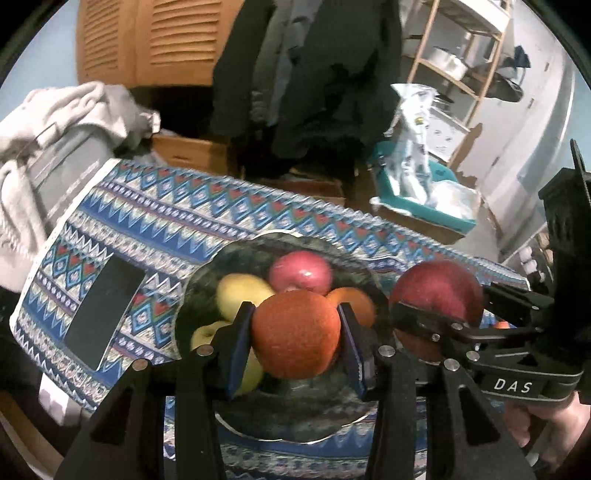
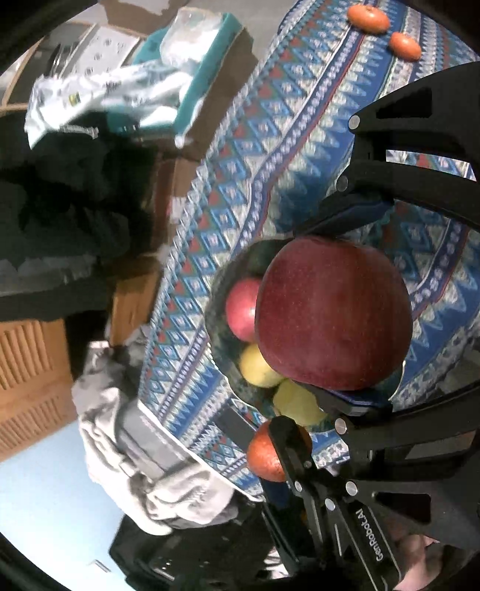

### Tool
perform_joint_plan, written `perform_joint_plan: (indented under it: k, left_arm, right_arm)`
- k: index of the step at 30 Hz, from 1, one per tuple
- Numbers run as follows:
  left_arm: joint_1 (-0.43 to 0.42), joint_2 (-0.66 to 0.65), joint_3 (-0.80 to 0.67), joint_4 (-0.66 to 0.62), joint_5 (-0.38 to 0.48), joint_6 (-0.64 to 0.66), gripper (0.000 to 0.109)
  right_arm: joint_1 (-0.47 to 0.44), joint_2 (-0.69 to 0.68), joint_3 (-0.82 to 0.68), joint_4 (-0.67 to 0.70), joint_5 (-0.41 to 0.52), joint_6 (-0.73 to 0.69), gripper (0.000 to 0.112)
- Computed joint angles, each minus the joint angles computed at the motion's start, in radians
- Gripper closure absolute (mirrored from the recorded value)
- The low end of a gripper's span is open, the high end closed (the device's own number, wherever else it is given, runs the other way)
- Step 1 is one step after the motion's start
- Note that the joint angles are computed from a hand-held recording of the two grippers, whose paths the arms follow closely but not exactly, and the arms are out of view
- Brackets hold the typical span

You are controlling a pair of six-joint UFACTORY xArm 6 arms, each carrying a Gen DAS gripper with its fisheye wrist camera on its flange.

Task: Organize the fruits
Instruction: 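Lower the orange into the bowl with the left tool while the right tool releases the apple there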

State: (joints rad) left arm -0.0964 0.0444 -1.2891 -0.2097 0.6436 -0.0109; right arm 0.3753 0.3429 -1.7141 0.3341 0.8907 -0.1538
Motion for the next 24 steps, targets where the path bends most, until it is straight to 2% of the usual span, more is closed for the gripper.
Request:
perform_joint_plan:
  k: [9, 24]
  left_arm:
    - [0.046, 0.005, 0.039, -0.006, 0.020, 0.000, 0.063]
    - [0.031, 0.040, 0.019, -0.022, 0.054, -0.004, 0.063]
  right_arm:
    - [0.039, 0.056, -0.025, -0.036, 0.079, 0.008, 0.043]
    - [0.049, 0.092, -0.011, -0.038, 0.147, 0.019, 0.043]
